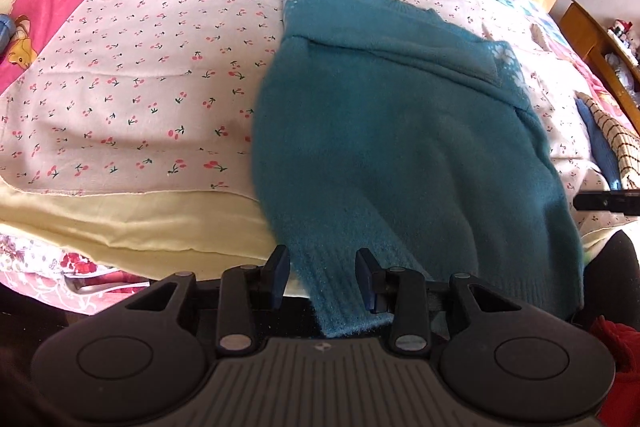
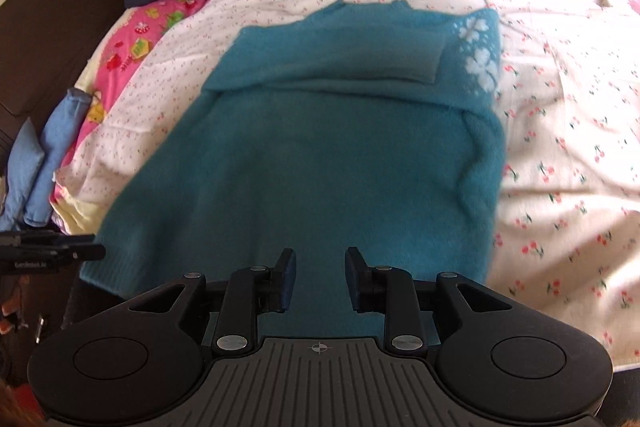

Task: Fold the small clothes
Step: 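Grasp the sweater hem with both grippers, then lift the hem with both grippers and fold it toward the collar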

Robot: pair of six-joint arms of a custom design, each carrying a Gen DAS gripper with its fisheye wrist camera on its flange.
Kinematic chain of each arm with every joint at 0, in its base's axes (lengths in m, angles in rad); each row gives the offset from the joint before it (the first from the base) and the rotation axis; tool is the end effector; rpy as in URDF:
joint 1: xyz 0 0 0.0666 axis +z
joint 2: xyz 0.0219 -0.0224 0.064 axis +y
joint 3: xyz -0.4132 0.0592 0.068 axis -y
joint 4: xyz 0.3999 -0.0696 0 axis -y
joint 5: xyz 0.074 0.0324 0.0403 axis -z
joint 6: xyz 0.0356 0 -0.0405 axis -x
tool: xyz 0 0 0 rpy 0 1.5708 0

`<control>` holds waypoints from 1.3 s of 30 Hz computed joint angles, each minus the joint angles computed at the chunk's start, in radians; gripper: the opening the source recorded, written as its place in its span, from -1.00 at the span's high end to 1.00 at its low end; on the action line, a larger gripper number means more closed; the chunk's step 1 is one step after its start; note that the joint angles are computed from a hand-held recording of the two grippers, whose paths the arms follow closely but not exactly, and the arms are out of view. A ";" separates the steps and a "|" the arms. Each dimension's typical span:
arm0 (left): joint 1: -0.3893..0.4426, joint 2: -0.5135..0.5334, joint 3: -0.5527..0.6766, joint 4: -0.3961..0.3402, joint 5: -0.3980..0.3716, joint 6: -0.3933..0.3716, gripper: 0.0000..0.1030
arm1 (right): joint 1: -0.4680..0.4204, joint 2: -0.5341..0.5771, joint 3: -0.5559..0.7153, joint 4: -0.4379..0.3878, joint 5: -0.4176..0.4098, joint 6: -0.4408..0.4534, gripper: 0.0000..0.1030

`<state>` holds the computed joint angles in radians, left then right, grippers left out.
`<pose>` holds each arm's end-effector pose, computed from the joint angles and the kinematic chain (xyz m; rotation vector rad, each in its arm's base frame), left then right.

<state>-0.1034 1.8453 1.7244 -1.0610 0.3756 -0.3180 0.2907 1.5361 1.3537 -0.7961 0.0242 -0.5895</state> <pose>0.6320 -0.0791 0.3625 0.6592 2.6021 -0.4503 0.5079 0.1506 0.3823 0.3933 2.5486 0.3070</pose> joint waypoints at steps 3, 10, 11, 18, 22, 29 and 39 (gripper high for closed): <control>-0.006 -0.007 -0.005 -0.009 -0.026 -0.005 0.21 | 0.007 -0.035 -0.039 -0.076 0.011 -0.060 0.42; -0.029 0.008 0.012 -0.036 -0.043 -0.054 0.00 | 0.008 -0.065 -0.086 -0.195 -0.062 -0.157 0.28; -0.030 0.013 0.017 -0.040 -0.040 -0.055 -0.03 | 0.006 -0.061 -0.092 -0.189 -0.082 -0.162 0.25; -0.025 0.063 0.099 -0.134 -0.023 -0.024 -0.02 | -0.009 0.012 -0.082 -0.175 -0.206 -0.187 0.25; -0.031 0.061 0.098 -0.127 -0.051 -0.012 0.17 | -0.011 0.011 -0.094 -0.132 -0.218 -0.210 0.22; -0.023 0.063 0.107 -0.129 -0.071 0.017 0.51 | -0.016 -0.021 -0.138 -0.079 -0.226 -0.251 0.47; -0.039 0.067 0.085 -0.086 -0.078 0.025 0.37 | -0.047 -0.026 -0.173 -0.003 -0.276 -0.293 0.43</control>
<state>-0.1427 1.9126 1.8097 -1.1465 0.2975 -0.2930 0.2435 1.5097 1.1803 -0.7990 -0.2518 -0.8828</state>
